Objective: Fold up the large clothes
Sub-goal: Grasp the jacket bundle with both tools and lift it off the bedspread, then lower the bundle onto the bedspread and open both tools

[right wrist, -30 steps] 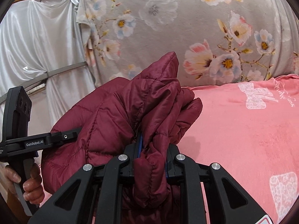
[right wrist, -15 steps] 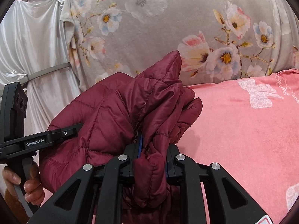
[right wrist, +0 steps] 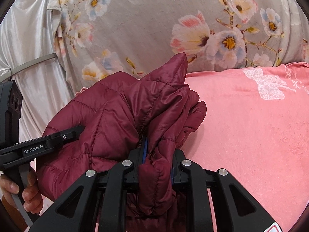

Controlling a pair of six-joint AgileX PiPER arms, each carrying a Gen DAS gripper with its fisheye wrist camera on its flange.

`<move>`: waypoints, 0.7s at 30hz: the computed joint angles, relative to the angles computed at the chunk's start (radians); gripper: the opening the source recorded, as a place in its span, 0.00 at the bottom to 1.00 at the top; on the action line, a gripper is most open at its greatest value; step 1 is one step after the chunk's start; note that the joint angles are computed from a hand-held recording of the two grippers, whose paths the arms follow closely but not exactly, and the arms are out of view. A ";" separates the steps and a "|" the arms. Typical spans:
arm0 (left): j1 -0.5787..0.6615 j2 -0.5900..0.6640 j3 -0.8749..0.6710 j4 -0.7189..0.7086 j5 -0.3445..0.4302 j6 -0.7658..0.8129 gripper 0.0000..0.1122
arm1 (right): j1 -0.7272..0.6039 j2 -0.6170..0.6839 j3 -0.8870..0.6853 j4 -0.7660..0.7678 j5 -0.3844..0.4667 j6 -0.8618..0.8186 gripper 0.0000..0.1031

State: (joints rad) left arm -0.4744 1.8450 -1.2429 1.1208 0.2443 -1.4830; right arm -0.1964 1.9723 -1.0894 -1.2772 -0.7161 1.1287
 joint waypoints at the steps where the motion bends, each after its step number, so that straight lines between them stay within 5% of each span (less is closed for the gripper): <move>1: 0.004 0.010 -0.005 0.003 -0.006 0.001 0.28 | 0.001 0.013 -0.010 0.003 0.003 -0.002 0.17; 9: 0.022 0.104 -0.067 0.073 -0.038 -0.037 0.28 | 0.006 0.090 -0.084 -0.008 0.027 0.028 0.17; 12: 0.032 0.131 -0.075 0.220 -0.059 -0.177 0.28 | 0.006 0.116 -0.122 -0.045 0.036 0.085 0.17; 15: 0.045 0.156 -0.085 0.384 -0.080 -0.333 0.28 | 0.014 0.145 -0.179 -0.153 0.072 0.212 0.18; 21: 0.076 0.214 -0.097 0.335 -0.088 -0.339 0.43 | 0.038 0.184 -0.271 -0.404 0.133 0.472 0.31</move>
